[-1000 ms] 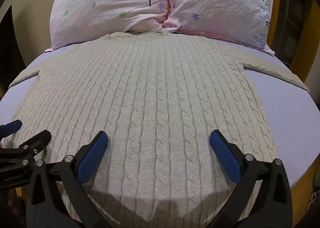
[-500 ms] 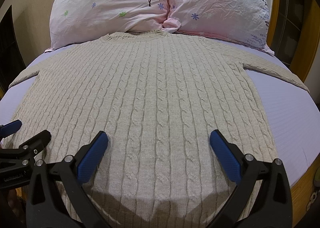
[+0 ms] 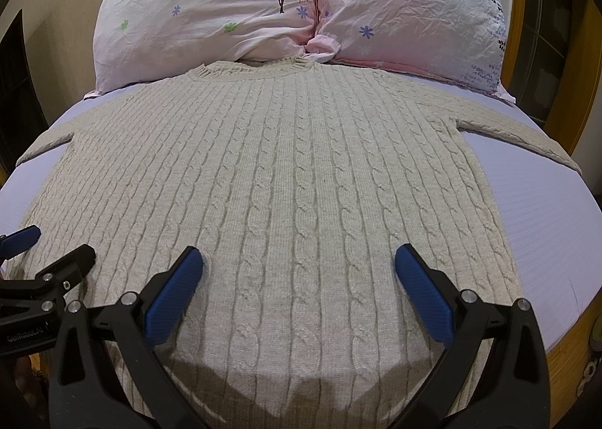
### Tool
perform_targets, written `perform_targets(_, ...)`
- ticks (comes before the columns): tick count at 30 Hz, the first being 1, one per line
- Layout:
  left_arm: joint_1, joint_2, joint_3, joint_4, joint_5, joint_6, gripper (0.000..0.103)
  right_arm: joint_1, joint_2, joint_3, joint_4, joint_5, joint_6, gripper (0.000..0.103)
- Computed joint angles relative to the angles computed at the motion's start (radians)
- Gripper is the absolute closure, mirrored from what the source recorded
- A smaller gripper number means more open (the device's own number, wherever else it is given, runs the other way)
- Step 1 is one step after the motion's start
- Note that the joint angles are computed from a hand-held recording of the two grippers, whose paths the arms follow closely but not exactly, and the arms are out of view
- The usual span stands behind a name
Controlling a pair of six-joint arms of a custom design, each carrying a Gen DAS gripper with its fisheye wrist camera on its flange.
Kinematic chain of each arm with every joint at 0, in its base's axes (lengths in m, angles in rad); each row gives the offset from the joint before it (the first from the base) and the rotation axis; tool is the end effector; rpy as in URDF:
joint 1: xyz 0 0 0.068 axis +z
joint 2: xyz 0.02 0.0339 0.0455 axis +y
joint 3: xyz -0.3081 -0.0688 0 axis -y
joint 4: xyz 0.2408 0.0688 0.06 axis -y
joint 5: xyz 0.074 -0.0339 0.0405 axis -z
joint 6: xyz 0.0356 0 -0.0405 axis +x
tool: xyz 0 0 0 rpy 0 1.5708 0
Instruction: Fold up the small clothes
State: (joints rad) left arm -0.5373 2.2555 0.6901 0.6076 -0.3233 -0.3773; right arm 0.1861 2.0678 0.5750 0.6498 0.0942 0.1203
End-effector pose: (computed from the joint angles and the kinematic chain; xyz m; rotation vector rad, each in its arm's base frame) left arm 0.2963 -0.1634 0.0235 0.0699 2.4575 0.0162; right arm 0.3134 0.0556 0.0672 -0.0360 2.4088 0.0278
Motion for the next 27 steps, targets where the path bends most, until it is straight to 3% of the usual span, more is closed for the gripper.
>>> perform_targets(27,0.002,0.003,0.003,0.006,-0.002,0.004,0.001,-0.003,0.004,-0.005,0.011,-0.001,-0.003,0.002)
